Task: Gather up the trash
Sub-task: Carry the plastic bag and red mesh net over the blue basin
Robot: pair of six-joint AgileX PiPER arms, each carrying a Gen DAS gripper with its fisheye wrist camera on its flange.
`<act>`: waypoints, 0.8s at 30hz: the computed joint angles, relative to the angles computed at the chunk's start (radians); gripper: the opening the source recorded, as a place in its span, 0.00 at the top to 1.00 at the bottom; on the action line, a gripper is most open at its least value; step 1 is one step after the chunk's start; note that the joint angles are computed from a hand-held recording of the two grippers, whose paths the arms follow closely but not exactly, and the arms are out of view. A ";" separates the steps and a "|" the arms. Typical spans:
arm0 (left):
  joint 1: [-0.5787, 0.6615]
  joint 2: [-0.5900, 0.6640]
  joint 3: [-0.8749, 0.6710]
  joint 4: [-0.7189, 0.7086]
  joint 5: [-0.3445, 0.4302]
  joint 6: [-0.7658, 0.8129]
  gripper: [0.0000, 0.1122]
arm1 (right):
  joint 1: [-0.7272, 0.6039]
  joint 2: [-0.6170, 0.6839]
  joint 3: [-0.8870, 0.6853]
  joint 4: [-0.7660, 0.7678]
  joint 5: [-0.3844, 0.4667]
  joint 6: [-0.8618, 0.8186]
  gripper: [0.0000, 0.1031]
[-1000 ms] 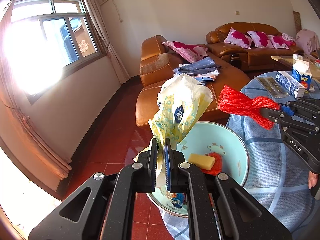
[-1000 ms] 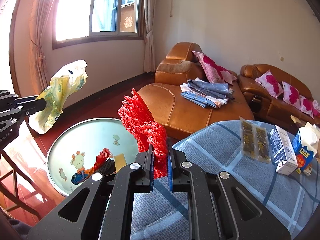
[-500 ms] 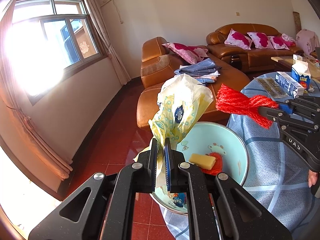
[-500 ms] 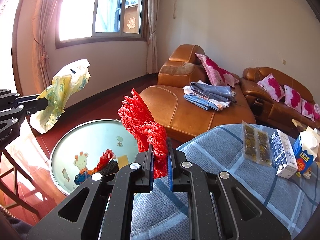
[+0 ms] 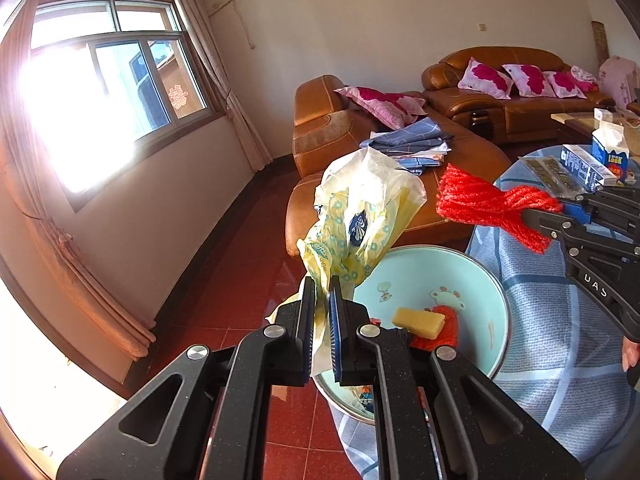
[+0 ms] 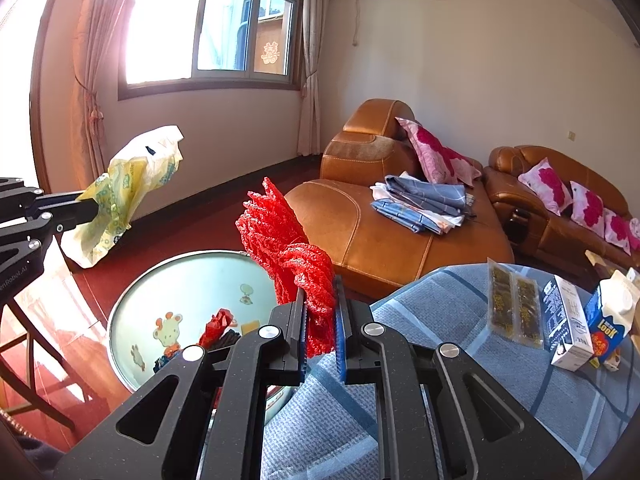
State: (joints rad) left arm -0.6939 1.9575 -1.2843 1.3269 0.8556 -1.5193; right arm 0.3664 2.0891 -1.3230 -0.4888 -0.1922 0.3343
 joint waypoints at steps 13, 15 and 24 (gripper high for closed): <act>-0.004 -0.001 0.003 0.004 0.030 -0.003 0.94 | 0.040 0.033 -0.030 0.134 0.020 -0.151 0.89; -0.005 -0.002 0.007 0.003 0.030 -0.006 0.94 | 0.043 0.036 -0.029 0.160 0.019 -0.177 0.89; -0.008 0.012 0.014 -0.011 0.042 0.015 0.94 | 0.069 0.038 0.001 0.328 -0.023 -0.387 0.88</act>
State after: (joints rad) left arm -0.7018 1.9697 -1.2706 1.3163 0.8978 -1.5038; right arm 0.4358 2.1276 -1.3218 -0.1606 -0.2153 -0.0528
